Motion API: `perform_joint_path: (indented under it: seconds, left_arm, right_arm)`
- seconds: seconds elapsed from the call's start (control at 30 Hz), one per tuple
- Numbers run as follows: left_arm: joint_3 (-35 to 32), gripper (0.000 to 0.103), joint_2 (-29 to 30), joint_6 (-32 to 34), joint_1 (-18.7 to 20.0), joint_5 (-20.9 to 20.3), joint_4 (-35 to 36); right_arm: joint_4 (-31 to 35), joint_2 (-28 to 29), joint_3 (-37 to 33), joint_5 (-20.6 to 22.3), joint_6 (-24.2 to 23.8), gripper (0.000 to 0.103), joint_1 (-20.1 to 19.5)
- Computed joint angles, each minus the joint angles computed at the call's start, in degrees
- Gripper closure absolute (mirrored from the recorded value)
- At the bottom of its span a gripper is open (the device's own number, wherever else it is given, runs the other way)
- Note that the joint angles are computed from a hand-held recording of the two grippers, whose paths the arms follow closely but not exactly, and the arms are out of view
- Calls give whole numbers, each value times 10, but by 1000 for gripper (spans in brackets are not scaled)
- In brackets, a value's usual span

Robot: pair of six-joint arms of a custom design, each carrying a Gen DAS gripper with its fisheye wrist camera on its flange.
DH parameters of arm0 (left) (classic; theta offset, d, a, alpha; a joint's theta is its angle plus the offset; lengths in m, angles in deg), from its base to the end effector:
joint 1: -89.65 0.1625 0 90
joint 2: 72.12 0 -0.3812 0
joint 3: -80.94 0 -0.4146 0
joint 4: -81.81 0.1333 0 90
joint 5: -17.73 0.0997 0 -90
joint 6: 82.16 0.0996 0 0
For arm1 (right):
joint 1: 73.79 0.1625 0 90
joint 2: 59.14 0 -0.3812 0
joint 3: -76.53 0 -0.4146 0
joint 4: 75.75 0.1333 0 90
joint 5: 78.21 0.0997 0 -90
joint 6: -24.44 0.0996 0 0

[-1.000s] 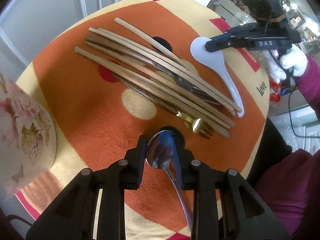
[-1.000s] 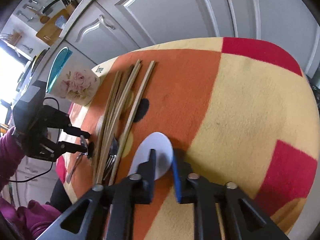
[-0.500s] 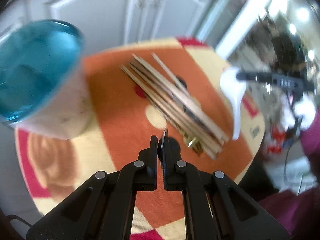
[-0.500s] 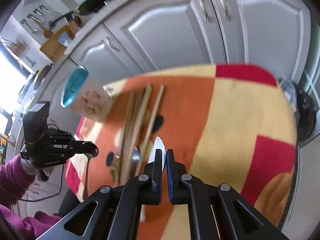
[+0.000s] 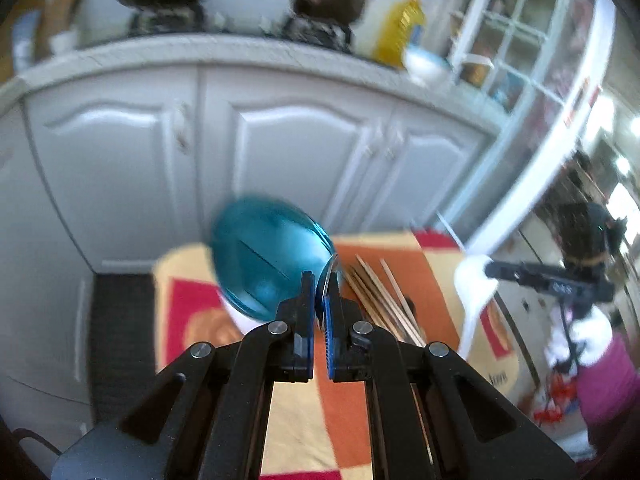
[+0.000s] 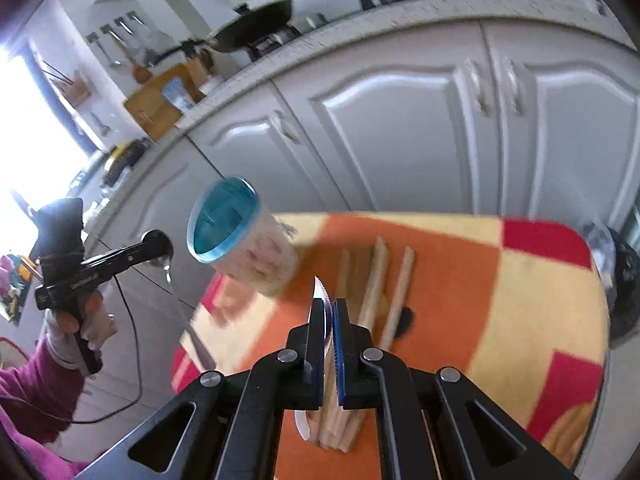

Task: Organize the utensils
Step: 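Insert the white spoon into the teal-lidded cup with the right tool while the left tool inserts the metal spoon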

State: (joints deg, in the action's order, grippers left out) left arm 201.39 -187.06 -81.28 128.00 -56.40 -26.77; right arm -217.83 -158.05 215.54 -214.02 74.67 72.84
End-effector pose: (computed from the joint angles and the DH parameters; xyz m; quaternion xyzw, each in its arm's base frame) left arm -0.1911 -0.3559 0.3976 0.4213 0.8894 -0.1606 0.0756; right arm 0.3431 -0.1519 0.2248 0.0106 -0.9170 0.3681 0.1534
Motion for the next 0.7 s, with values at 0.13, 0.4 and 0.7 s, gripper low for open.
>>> perform_joint_path:
  seconds: [0.13, 0.4, 0.7]
  left_arm:
    - [-8, 101, 16, -9, -12, 72, -57]
    - [3, 101, 55, 24, -12, 170, -192]
    - [56, 101, 86, 86, -10, 238, -281]
  right_arm:
    - [-95, 66, -48, -4, -84, 99, -14]
    - [-247, 213, -166, 1, -244, 99, -66]
    - [-314, 322, -242, -7, -345, 99, -122]
